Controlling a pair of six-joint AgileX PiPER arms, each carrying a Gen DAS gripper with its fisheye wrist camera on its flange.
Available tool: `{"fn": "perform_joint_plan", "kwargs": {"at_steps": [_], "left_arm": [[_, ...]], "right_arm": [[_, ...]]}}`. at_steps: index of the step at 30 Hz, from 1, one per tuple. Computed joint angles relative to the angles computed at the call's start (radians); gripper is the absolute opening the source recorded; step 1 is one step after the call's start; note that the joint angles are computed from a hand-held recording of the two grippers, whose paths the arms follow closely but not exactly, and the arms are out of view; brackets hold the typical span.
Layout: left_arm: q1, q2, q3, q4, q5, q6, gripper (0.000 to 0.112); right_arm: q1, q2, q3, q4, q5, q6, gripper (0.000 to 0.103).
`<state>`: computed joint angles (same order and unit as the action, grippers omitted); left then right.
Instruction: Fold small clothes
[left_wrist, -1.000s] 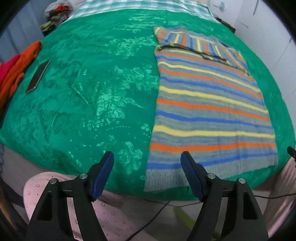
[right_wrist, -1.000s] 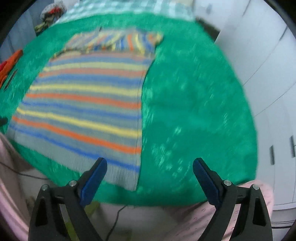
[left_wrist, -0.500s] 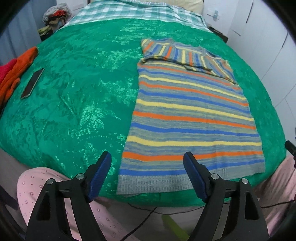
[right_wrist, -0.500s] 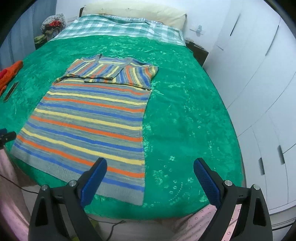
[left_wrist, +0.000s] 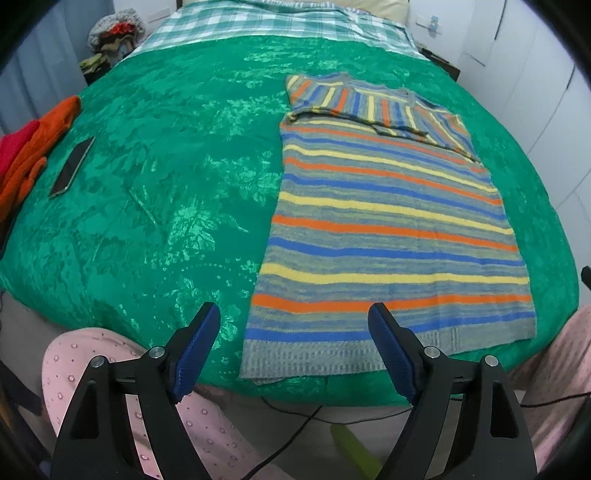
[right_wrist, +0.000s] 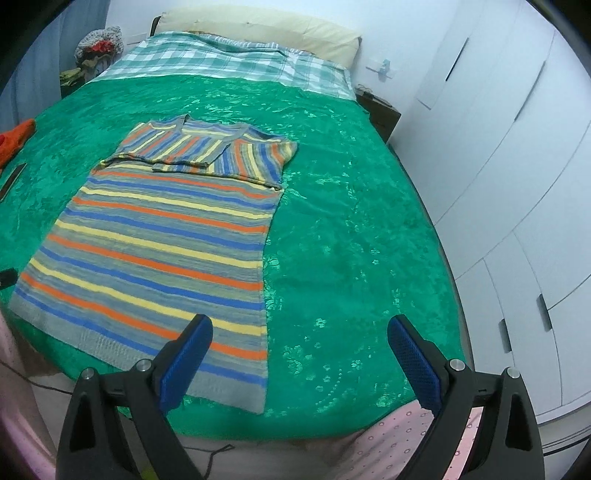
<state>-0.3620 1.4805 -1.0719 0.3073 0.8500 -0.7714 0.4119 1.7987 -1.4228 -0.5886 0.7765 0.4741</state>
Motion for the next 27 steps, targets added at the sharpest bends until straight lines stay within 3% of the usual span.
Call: {"fn": "perform_joint_plan", "kwargs": {"at_steps": [4, 7, 9, 11, 13, 16, 18, 19, 20, 21, 22, 27], "left_arm": [[0.01, 0.015, 0.014, -0.005, -0.002, 0.022, 0.086], [0.063, 0.027, 0.049, -0.047, -0.025, 0.063, 0.087], [0.154, 0.05, 0.072, -0.189, -0.053, 0.169, 0.086], [0.225, 0.09, 0.068, -0.33, -0.056, 0.287, 0.082], [0.23, 0.119, 0.053, -0.332, -0.052, 0.3, 0.082], [0.196, 0.16, 0.026, -0.286, -0.032, 0.269, 0.08], [0.171, 0.169, 0.017, -0.271, -0.024, 0.263, 0.07], [0.167, 0.165, 0.019, -0.284, -0.029, 0.281, 0.055], [0.167, 0.164, 0.018, -0.297, -0.03, 0.299, 0.027], [0.166, 0.166, 0.013, -0.312, -0.023, 0.324, 0.009], [0.169, 0.165, 0.011, -0.336, -0.019, 0.353, 0.005], [0.167, 0.088, 0.038, -0.354, -0.013, 0.377, 0.003]], "right_arm": [[-0.024, 0.0, -0.002, 0.049, -0.015, -0.043, 0.095], [-0.15, 0.027, -0.04, 0.323, -0.039, -0.239, 0.095], [-0.256, 0.062, -0.072, 0.523, -0.017, -0.349, 0.095], [-0.338, 0.128, -0.133, 0.686, 0.067, -0.457, 0.094], [-0.405, 0.227, -0.213, 0.881, 0.204, -0.612, 0.08], [-0.427, 0.315, -0.241, 0.994, 0.293, -0.688, 0.073], [-0.41, 0.376, -0.257, 1.007, 0.339, -0.706, 0.07], [-0.403, 0.386, -0.249, 1.015, 0.339, -0.709, 0.064], [-0.398, 0.39, -0.237, 1.031, 0.329, -0.728, 0.056], [-0.397, 0.391, -0.227, 1.057, 0.326, -0.754, 0.009], [-0.405, 0.396, -0.229, 1.082, 0.341, -0.76, 0.005], [-0.423, 0.325, -0.184, 1.106, 0.358, -0.804, 0.005]]}}
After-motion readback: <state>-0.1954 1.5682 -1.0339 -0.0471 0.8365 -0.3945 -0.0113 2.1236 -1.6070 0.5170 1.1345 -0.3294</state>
